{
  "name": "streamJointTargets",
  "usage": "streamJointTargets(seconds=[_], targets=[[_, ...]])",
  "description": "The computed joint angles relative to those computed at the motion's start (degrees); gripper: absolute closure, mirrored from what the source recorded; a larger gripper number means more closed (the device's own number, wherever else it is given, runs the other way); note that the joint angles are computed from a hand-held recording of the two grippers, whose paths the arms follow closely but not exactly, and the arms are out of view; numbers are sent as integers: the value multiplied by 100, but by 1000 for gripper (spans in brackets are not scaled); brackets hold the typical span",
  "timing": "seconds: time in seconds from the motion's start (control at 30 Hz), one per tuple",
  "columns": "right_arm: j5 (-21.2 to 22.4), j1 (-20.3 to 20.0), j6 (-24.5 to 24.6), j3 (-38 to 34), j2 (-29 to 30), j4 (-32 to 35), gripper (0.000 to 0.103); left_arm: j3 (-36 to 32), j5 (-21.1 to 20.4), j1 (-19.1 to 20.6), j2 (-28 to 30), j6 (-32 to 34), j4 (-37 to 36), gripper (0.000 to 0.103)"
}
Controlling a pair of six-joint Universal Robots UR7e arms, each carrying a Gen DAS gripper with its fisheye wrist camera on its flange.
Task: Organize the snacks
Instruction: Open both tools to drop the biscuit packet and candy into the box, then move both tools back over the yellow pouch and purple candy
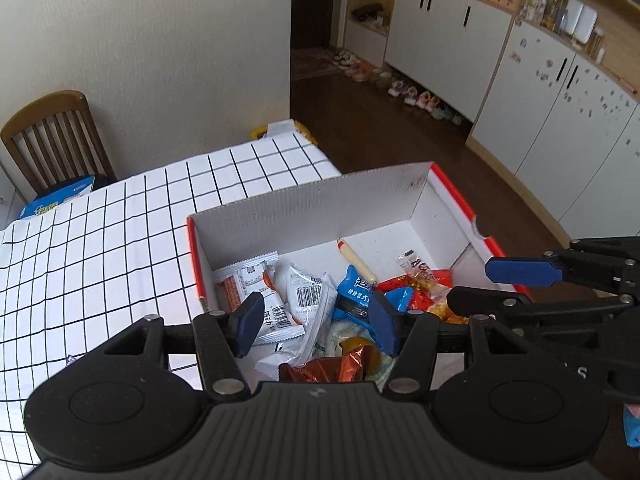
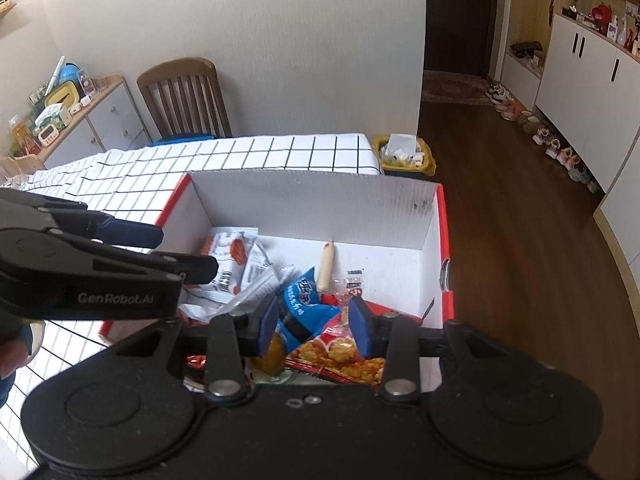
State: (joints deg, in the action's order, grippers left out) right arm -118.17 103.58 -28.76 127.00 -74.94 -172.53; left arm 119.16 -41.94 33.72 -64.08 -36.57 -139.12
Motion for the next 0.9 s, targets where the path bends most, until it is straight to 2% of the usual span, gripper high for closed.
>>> streamJointTargets(seconds=[0.13,0.57,0.63,0.8,0.9], targets=[[50,104,99,66,-97,-50,61,241,47,-137,-339,-6,-59,36],[19,654,515,328,-152,-427,51,1012,64,-486,-1652,-133,226,36],[-16,763,615,367,-103,-540,44,1140,60,-539,-1906,-153,303,36],[-87,1031,919,439,34,-690,38,1422,51,-657,-2591,-263,680,36],[-70,1174,1114,459,134,-759,31,1583,89,-728,-3017,-345,982,36]])
